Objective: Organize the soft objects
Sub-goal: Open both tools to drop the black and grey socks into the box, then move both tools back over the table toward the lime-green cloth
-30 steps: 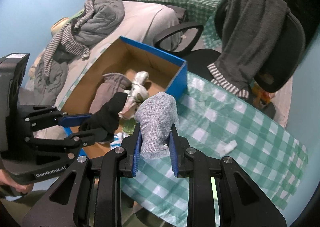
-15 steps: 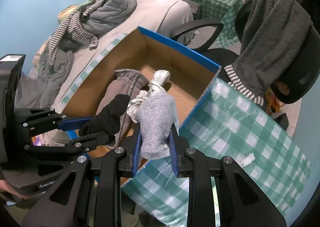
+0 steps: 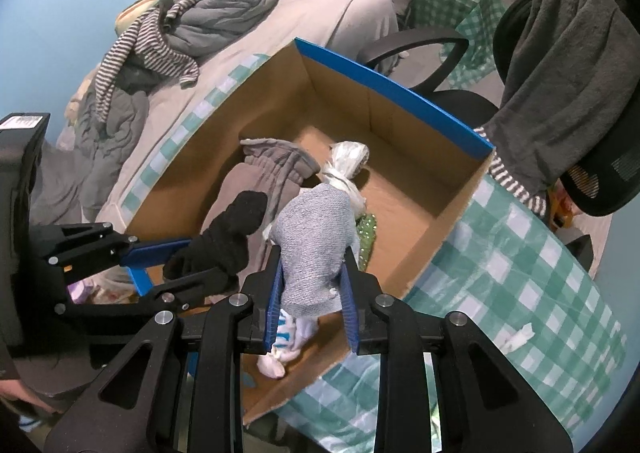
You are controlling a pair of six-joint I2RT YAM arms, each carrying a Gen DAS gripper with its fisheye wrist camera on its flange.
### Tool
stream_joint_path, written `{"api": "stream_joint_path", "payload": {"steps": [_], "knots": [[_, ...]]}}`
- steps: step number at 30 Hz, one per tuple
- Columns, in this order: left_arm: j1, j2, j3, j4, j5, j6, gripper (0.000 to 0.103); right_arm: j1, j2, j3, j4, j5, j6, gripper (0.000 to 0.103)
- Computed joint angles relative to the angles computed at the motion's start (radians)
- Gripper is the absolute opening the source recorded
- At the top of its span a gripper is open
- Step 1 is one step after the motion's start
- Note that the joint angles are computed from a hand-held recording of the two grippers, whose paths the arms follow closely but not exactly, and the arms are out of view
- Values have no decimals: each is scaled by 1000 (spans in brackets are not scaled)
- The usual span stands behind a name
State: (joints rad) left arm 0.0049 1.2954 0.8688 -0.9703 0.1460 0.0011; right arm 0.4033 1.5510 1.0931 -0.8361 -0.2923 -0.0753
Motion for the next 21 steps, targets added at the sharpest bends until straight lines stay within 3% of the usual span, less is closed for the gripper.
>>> {"api": "stream_joint_path", "payload": {"steps": [5,13,21], "knots": [[20,12,5,2,-3,13,36,11,24,13,11,12,26,30],[23,0,18,-15,4,25,48,16,17,16,8,49,57,60],[-8,-26,27,-42,-1,10,51,-23,-23,7,-21,57,47,66]]}}
